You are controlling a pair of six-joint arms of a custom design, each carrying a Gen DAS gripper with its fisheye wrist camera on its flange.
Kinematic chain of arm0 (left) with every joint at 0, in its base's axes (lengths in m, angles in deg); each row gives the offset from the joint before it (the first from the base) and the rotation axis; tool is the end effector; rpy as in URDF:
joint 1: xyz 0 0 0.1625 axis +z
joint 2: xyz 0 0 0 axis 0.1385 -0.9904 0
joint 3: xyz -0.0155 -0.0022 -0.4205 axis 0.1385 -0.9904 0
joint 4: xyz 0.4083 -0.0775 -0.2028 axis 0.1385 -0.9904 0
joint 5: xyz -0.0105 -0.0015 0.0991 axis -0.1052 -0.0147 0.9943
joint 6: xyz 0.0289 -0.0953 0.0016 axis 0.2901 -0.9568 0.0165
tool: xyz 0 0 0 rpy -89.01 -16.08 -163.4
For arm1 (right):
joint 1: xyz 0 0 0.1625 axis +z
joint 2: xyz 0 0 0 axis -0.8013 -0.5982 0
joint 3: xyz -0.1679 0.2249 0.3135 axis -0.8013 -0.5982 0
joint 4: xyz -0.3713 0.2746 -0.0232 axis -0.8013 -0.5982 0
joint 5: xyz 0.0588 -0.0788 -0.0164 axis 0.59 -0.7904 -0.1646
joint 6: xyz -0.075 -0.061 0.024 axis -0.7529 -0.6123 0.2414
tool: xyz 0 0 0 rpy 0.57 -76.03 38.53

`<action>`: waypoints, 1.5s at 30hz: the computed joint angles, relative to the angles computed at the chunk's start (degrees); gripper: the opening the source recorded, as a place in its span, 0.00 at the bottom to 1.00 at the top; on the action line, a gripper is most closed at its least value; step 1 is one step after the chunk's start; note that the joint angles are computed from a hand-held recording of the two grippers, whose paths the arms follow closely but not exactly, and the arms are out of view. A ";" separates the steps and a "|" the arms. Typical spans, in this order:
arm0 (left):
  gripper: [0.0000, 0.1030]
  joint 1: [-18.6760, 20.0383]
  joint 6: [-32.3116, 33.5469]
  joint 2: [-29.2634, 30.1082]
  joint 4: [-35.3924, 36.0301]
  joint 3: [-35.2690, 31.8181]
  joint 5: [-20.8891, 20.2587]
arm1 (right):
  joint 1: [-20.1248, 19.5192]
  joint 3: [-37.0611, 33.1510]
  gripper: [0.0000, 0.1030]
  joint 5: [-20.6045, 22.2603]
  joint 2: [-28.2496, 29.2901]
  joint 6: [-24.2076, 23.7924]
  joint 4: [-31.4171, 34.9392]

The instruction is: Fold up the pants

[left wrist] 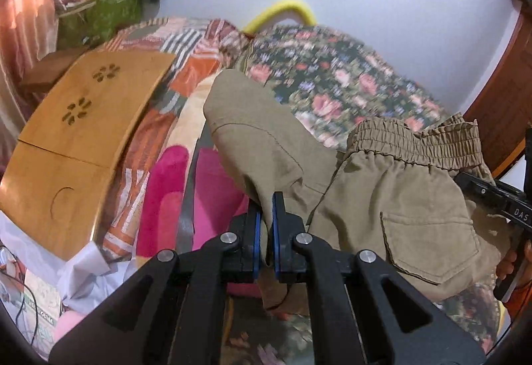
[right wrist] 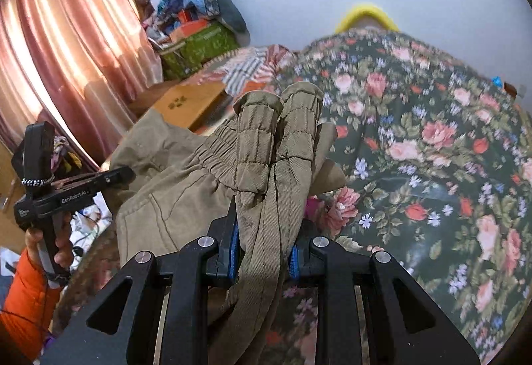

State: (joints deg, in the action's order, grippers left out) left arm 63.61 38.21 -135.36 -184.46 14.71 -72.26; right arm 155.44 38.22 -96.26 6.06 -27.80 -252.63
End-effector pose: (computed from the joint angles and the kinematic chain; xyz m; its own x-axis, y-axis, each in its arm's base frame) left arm -0.0807 -0.8056 0.2079 -0.8038 0.3028 -0.5121 0.5199 0.7761 -0.3571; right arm 0.2543 -0.7109 0.1067 -0.8612 -0.2300 0.4532 -0.4582 0.7371 -0.4966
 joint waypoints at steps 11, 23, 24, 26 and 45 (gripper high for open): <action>0.15 2.66 0.80 0.11 1.72 0.64 2.57 | -2.91 -3.94 0.28 -4.16 4.01 -0.41 7.36; 0.17 3.59 -1.93 -3.32 1.48 3.24 7.86 | -1.25 2.66 0.33 -7.77 -0.99 -2.43 2.40; 0.22 3.51 -2.31 -3.76 1.67 3.58 6.50 | -1.16 3.25 0.35 -7.14 -1.52 -2.20 2.18; 0.40 3.27 -2.73 -3.81 1.75 3.82 5.05 | -1.09 3.30 0.39 -6.48 -1.53 -2.04 2.30; 0.40 2.79 -4.33 -2.05 0.32 1.87 12.31 | -1.32 6.46 0.44 -8.25 -2.36 -2.77 1.21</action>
State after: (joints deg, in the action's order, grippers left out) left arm 66.40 33.88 -137.41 -184.15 16.58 -59.95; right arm 154.12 44.68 -104.51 3.70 -30.57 -251.42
